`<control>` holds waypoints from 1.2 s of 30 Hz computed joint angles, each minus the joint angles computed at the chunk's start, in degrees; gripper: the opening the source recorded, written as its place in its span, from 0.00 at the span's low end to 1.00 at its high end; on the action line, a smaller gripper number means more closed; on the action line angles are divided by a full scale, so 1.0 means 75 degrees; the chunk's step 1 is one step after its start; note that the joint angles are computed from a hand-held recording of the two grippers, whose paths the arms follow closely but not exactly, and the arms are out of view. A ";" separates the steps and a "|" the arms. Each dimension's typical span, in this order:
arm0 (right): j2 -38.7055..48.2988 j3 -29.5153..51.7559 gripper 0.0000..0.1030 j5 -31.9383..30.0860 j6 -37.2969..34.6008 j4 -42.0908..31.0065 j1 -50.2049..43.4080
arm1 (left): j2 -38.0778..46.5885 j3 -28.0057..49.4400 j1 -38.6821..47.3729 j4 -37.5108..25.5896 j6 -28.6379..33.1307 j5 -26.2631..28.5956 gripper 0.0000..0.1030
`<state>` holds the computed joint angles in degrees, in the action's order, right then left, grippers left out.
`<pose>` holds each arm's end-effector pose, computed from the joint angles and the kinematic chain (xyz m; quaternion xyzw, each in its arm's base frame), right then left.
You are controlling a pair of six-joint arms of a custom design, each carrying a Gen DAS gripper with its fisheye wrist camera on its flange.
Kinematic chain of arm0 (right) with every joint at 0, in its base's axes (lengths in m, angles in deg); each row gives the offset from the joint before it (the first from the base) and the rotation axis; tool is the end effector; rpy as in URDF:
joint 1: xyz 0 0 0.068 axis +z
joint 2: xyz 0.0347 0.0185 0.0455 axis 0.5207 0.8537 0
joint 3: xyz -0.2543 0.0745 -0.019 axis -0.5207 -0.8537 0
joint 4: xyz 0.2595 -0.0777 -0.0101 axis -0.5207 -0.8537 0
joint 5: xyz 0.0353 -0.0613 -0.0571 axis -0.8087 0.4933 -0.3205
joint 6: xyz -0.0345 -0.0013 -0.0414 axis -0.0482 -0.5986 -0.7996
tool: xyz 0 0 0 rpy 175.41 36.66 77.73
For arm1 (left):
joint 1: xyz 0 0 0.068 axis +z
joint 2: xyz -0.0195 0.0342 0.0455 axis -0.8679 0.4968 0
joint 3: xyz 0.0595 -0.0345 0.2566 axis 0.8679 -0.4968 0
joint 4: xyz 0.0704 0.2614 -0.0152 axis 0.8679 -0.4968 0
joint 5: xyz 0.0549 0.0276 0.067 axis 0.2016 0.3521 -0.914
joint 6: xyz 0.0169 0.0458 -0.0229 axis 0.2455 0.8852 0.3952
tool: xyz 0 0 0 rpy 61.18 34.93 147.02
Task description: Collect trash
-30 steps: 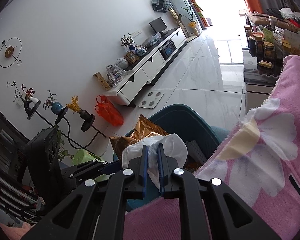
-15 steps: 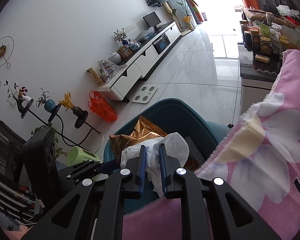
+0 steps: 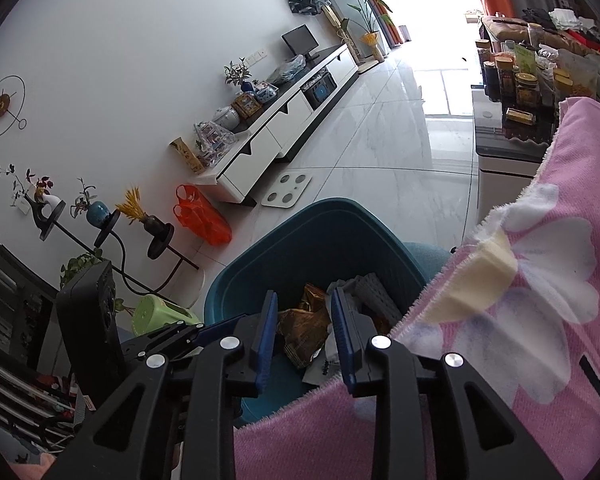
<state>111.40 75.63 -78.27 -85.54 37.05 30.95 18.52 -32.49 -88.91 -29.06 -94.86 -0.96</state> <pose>0.3362 0.0229 0.1045 -0.2334 0.8791 0.3459 0.2303 0.2801 -0.1435 0.0537 -0.1098 0.9438 -0.0602 0.3060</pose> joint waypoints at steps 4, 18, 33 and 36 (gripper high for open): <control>-0.0328 -0.0319 0.41 -0.0210 -0.0244 0.0004 -0.0324 | -0.0527 -0.0409 -0.0309 0.0154 -0.0063 -0.0440 0.55; -0.3003 -0.2533 0.91 -0.0799 -0.2353 0.0407 -0.3470 | -0.2490 -0.1112 -0.3200 -0.0022 -0.0502 -0.3571 0.95; -0.3440 -0.3299 0.93 -0.2331 -0.3467 0.1471 -0.8115 | -0.0489 0.1673 -0.5116 -0.0039 0.0145 -0.5138 0.95; -0.3320 -0.3399 0.93 -0.2520 -0.3257 0.2106 -0.8654 | -0.0100 0.2173 -0.5224 0.0080 0.0412 -0.5159 0.95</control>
<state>86.50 50.14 -97.17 -109.96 52.84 -33.96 17.77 -16.19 -128.09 -28.46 -91.77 -39.66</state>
